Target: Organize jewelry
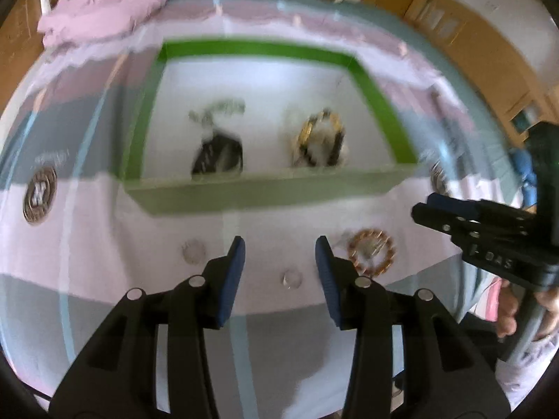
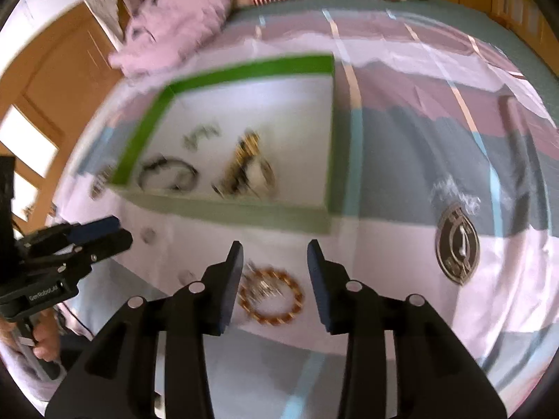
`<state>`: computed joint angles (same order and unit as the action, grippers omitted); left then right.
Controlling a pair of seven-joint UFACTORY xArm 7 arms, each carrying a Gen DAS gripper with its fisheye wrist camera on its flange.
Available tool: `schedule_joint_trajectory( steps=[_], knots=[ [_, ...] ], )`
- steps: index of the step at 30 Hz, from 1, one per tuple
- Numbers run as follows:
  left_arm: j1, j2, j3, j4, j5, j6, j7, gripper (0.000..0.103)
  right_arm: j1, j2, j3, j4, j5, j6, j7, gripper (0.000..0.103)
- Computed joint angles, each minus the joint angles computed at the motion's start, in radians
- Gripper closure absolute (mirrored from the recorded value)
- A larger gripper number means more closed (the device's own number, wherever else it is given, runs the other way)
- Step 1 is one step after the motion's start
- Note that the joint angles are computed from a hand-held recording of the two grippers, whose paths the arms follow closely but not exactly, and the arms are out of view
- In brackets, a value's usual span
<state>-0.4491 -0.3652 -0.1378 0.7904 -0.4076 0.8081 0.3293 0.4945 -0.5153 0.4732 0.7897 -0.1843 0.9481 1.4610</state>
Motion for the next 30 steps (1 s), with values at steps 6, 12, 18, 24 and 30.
schedule_joint_trajectory(
  steps=[6,12,18,24,30],
  knots=[
    [0.003,0.043,-0.058,-0.008,0.115,0.015,-0.1,0.058,0.049,0.098,-0.046,0.006,0.106,0.026,-0.064,0.064],
    [0.0,0.048,-0.052,-0.012,0.145,0.022,-0.135,0.053,0.06,0.139,-0.055,-0.002,0.114,-0.096,-0.078,0.064],
    [-0.001,0.044,-0.046,-0.021,0.156,0.026,-0.139,0.05,0.059,0.184,-0.074,-0.006,0.121,-0.133,-0.061,0.071],
    [-0.001,0.038,-0.041,-0.026,0.149,0.028,-0.129,0.049,0.054,0.144,-0.062,-0.005,0.066,-0.135,-0.028,0.077],
    [-0.019,0.051,-0.058,-0.026,0.143,0.016,-0.132,0.049,0.038,0.058,-0.063,-0.046,0.081,-0.038,0.025,0.077]
  ],
)
